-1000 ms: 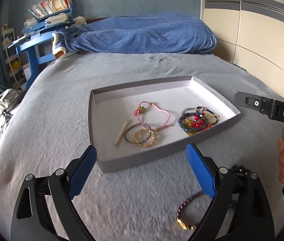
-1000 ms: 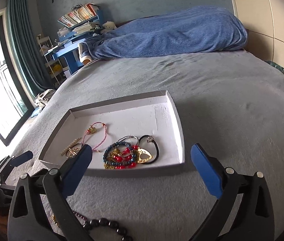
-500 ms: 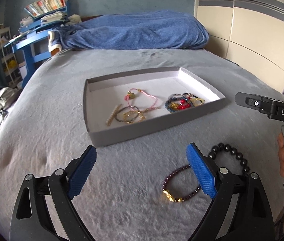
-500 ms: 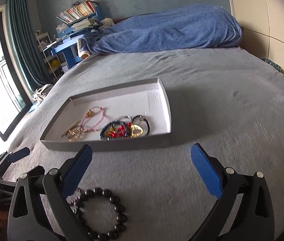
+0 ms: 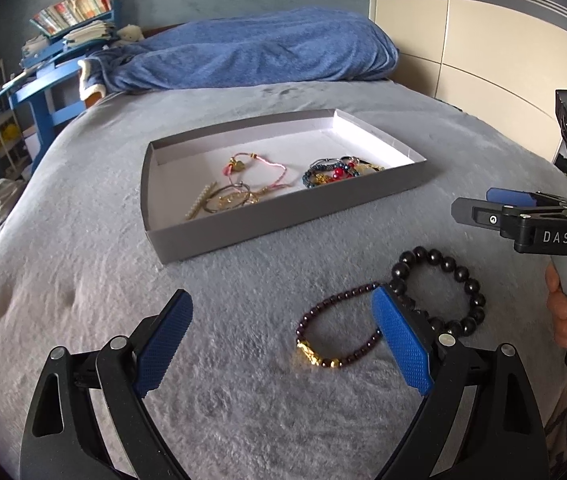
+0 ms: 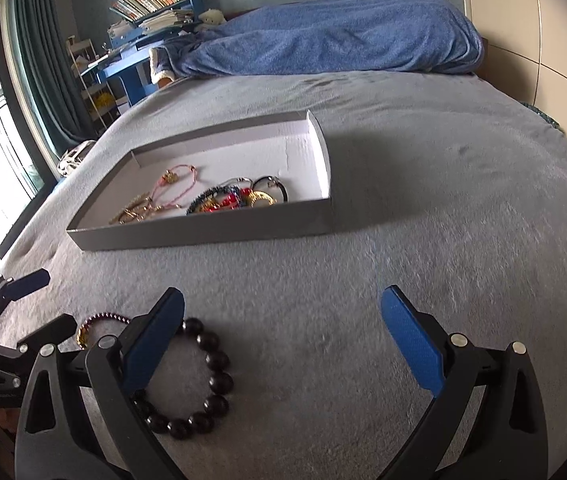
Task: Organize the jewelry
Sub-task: 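Move both open tools back over the black and dark red bead bracelets, then grasp the dark red bead bracelet with the left tool while the right tool grasps the black bead bracelet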
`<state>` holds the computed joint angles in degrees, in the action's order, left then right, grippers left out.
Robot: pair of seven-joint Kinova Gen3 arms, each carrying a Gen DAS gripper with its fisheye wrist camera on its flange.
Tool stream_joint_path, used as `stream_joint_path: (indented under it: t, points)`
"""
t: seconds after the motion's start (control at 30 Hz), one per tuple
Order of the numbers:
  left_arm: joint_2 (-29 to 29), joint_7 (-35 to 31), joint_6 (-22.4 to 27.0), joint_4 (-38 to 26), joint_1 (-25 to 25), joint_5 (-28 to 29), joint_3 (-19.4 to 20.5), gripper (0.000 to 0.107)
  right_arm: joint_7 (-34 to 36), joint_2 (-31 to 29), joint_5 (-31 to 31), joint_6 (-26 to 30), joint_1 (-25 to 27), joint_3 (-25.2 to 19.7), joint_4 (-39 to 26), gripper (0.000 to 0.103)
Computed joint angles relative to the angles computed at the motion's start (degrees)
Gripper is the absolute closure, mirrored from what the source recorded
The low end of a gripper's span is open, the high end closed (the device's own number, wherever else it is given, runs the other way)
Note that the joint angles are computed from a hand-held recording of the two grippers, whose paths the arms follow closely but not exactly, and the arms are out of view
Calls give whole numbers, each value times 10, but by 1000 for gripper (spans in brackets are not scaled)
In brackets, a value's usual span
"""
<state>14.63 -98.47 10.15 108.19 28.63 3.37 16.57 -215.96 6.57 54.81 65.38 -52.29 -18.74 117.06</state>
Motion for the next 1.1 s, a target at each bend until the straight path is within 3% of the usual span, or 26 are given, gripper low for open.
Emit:
stream_joint_path:
  t: [0.3,0.5,0.67,0.73,0.9,1.1]
  points:
    - [5,-19,19,-7,-8,6,14,17,1,-3,-13,-24,6,0,9,6]
    - [15,-5,46,-24,35,-22,-21,17,15,-7,-18,-40,10,0,9,6]
    - [21,0,62,-34,34,-25,-20,17,41,-1,-31,-49,13,2,1,6]
    - [22,-2,64,-35,32,-24,-19,18,55,2,-37,-56,14,3,-2,10]
    - [27,4,74,-43,32,-23,-21,25,104,9,-61,-86,21,10,-9,42]
    - [35,6,93,-55,28,-18,-19,38,135,19,-68,-92,13,18,-18,51]
